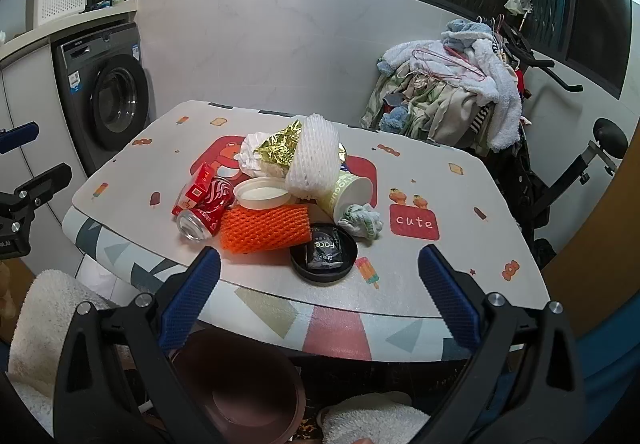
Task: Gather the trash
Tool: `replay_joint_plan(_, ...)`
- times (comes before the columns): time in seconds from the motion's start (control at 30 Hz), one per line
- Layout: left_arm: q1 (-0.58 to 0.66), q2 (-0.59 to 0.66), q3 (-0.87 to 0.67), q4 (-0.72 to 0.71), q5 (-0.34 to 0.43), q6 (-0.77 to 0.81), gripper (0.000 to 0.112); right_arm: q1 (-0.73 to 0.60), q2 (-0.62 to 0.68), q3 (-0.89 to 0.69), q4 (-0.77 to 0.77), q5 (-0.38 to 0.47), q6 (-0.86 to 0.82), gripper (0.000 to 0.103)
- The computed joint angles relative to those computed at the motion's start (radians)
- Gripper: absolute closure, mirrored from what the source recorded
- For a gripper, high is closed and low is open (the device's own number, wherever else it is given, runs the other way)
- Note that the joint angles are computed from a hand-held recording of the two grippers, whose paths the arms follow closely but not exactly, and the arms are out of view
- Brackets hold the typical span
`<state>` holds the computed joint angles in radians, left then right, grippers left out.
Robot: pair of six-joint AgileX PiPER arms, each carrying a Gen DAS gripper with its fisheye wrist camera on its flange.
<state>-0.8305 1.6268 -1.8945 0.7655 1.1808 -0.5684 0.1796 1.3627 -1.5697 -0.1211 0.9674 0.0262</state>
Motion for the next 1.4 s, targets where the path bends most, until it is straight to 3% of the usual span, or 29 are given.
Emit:
replay_joint_plan(1.0,0.013,0.009,-0.027,-0.032,0.001,0.036,0.014,0.009,0.002,0.001,-0.013,0.001,0.009,0.006)
replay_joint_plan(1.17,0.099,-0.061,0.056,-0.258,-0.163,0.138,0.014,-0.039,-0.001,0.031,0.058,-0.025,-0.033,0.006)
replay_joint_plan(1.4,0.131,-0.079,0.138,-0.185,-0.214,0.07,0.014,-0.132,-0.014,0.123,0.209,-0.085,-0.171,0.006)
